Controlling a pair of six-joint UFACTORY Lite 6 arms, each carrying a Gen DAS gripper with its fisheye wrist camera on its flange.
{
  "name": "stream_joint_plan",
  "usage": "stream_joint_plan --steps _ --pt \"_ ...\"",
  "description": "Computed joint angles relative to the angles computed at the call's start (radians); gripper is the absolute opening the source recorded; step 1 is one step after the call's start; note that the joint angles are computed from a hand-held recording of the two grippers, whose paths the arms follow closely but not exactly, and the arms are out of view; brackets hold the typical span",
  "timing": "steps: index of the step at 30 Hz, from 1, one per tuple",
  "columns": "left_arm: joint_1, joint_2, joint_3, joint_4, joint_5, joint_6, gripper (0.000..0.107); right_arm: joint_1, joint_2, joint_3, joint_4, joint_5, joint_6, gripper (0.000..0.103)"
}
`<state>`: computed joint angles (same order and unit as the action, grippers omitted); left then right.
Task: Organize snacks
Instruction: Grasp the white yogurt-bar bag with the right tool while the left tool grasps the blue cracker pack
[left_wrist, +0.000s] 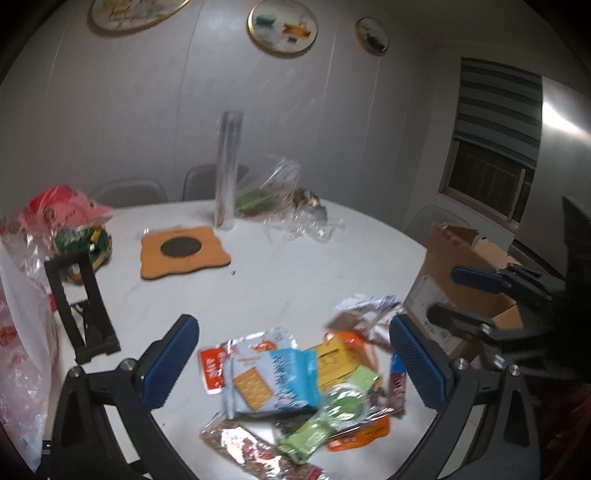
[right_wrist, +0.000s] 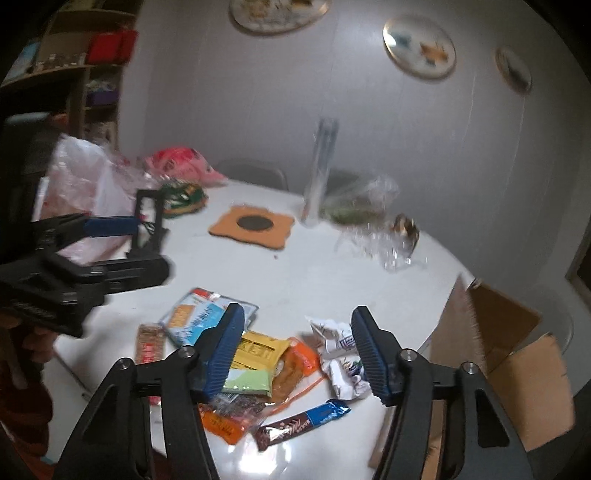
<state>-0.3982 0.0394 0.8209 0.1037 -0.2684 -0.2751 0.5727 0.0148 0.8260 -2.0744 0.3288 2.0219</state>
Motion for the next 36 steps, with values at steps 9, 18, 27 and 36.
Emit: stream_joint_plan --steps 9,18,27,36 --pt "0.077 0.251 0.103 0.438 -0.028 -0.418 0.102 -0.093 0.439 0.285 0.076 0.12 -0.008 0.056" --pt "0.061 0.439 0.256 0.566 0.003 -0.551 0.102 -0.171 0.679 0.5 0.172 0.104 -0.084 0.059" --pt "0.084 0.468 0.255 0.747 -0.013 -0.729 0.096 -0.226 0.829 0.689 0.37 -0.029 -0.297 0.078" --pt "0.098 0.517 0.301 0.812 0.01 -0.792 0.092 -0.274 0.854 0.704 0.299 -0.198 -0.201 0.035"
